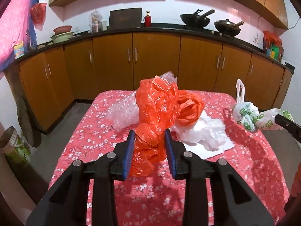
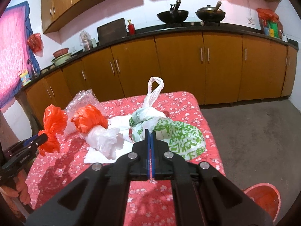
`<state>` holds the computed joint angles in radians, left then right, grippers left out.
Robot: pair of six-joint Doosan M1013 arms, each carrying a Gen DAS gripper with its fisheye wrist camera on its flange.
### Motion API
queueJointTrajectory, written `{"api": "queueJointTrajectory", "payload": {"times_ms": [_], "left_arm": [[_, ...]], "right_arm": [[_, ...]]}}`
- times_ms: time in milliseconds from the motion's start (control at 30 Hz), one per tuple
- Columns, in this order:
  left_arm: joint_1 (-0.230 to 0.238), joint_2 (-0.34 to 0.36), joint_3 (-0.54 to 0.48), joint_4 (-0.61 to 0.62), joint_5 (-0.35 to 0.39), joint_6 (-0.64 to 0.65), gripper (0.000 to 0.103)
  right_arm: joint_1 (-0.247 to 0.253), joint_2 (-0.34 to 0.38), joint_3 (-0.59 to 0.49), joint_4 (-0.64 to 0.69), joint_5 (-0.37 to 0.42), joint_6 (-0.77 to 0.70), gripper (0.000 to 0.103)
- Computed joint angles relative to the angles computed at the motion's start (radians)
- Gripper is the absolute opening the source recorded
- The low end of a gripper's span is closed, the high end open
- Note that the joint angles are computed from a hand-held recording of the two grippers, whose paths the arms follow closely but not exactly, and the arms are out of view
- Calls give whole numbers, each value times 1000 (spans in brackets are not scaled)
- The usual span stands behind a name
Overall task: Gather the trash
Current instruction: 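Carry the red bag and green-printed bag over the wastebasket, then open both tools to drop the bags into the wastebasket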
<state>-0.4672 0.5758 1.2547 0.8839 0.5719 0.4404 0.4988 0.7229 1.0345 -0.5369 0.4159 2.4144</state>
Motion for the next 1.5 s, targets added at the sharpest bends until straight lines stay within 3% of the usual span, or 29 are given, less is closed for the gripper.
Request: {"api": "queueJointTrajectory", "payload": {"times_ms": [233, 400, 600, 800, 1067, 1333, 1500], "left_arm": [[-28, -26, 5, 8, -31, -5, 32], [-61, -26, -11, -15, -63, 22, 32], [-96, -15, -43, -103, -116, 103, 32], [-141, 9, -82, -264, -160, 274, 32], [-205, 57, -129, -531, -164, 557, 32], [-254, 130, -205, -766, -78, 785, 32], [-271, 176, -258, -832, -7, 865, 32]], "right_arm": [[-8, -83, 117, -173, -53, 193, 3], [-20, -157, 226, -382, -69, 418, 3], [-38, -237, 345, -594, -26, 653, 3], [-56, -308, 459, -713, 32, 811, 3], [-76, -372, 599, -740, 119, 872, 3], [-107, -396, 698, -676, 130, 870, 3], [-126, -388, 724, -623, 113, 840, 3]]}}
